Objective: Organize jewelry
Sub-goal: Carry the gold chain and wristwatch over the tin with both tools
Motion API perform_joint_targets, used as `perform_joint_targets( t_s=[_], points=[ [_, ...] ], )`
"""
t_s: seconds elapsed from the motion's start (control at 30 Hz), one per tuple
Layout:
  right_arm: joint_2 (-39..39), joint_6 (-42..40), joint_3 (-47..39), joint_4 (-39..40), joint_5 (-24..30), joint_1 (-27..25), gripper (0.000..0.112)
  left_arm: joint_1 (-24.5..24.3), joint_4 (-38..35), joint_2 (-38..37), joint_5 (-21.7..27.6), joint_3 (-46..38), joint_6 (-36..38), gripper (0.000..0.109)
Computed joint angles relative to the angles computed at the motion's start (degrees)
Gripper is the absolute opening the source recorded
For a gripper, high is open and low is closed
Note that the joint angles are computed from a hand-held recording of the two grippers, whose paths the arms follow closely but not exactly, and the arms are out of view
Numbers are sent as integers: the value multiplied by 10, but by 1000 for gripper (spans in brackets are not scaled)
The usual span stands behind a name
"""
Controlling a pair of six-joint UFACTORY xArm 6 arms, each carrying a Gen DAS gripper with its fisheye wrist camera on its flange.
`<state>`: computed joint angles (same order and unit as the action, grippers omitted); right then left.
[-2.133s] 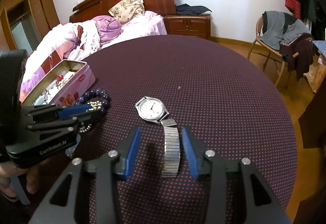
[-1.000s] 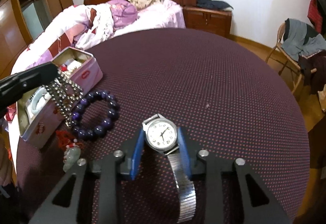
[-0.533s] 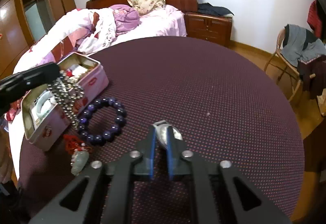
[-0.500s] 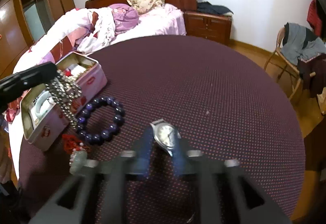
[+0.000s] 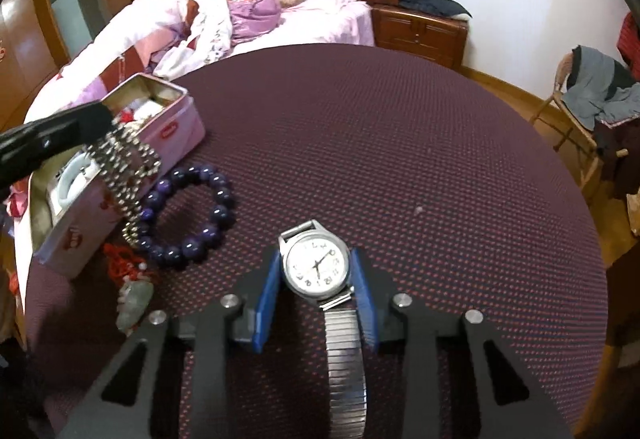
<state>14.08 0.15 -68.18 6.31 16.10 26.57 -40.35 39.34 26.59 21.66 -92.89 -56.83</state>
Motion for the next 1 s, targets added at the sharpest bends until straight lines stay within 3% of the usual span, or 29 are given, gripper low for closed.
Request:
perform_joint_targets(
  t_s=[0.1,0.43,0.7,1.0],
  points=[
    [-7,-7,12,19,-11,3,39,-1,11,-8,-2,6,-8,9],
    [-53,30,25,-32,-53,12,39,12,84,-67,-10,46,-60,9],
    [-39,16,-31,-37,-71,39,39,38,165,-129,-1,88,-132,9],
    [13,-56,-125,30,-70,83,39,62,217,-175,16,136,-190,9]
  ],
)
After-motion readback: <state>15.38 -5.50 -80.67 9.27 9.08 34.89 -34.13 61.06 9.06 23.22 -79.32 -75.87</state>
